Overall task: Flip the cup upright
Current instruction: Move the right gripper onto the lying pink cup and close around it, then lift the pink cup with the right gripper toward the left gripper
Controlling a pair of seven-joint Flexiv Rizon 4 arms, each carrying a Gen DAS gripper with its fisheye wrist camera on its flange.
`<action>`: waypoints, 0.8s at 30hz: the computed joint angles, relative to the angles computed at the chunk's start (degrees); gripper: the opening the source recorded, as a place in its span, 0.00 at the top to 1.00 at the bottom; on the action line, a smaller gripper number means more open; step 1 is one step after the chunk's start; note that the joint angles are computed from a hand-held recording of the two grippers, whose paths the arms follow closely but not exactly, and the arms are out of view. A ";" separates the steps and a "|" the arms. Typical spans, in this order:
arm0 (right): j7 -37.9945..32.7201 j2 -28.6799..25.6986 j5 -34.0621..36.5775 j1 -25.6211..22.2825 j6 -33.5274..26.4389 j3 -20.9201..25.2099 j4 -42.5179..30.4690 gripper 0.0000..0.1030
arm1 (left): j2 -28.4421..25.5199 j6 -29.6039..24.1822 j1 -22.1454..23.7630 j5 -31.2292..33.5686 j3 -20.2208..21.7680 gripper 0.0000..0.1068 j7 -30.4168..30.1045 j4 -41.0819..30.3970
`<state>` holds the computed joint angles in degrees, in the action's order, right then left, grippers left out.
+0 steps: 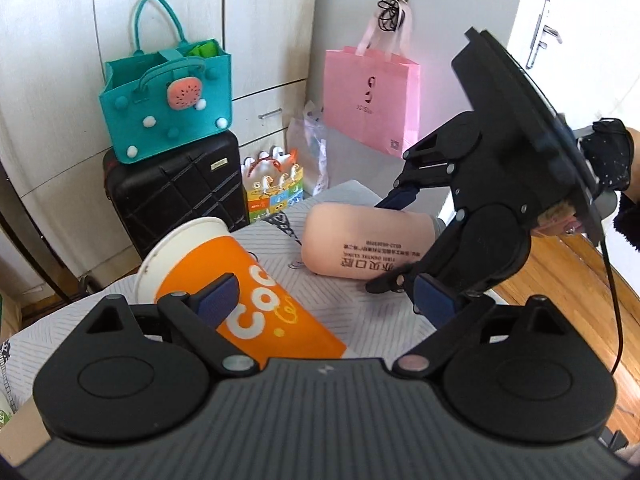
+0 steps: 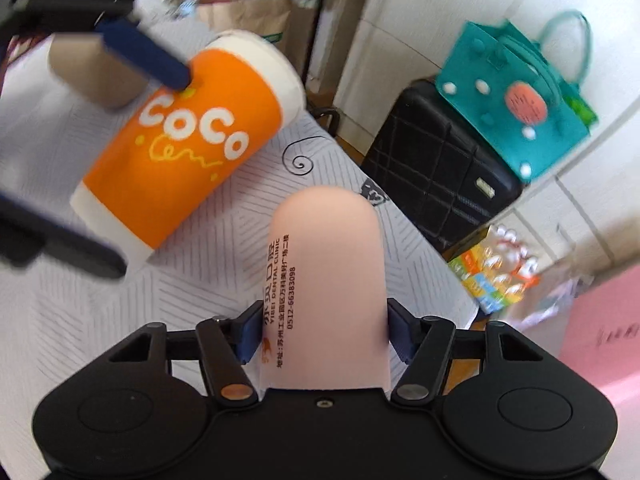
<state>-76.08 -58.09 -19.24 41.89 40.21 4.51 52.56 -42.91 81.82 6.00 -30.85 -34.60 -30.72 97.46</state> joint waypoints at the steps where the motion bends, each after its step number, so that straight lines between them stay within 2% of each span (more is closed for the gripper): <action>1: 1.56 0.84 -0.09 0.27 1.42 -0.58 1.62 0.34 | 0.00 0.16 -0.13 0.03 0.09 0.11 -0.12 0.01; 5: 10.29 4.26 -2.22 1.88 5.89 -2.94 8.09 0.34 | 0.05 0.70 0.38 -0.08 -0.74 0.11 -0.45 0.85; 13: 20.96 9.41 -4.14 1.78 9.08 -1.86 16.98 0.34 | 2.57 1.78 3.49 0.91 -4.28 0.11 0.86 6.37; 16: 24.27 11.17 -4.15 1.37 11.03 -0.97 20.08 0.34 | 2.95 4.48 6.20 1.42 -7.72 0.11 1.37 9.17; 21: 27.65 13.02 -4.55 1.60 11.69 0.41 23.08 0.34 | 4.60 5.45 9.92 4.50 -10.51 0.11 -1.13 13.23; 24: 28.52 13.46 -4.71 2.13 11.16 1.36 23.76 0.34 | 5.02 8.73 12.59 7.10 -12.52 0.11 -2.09 16.29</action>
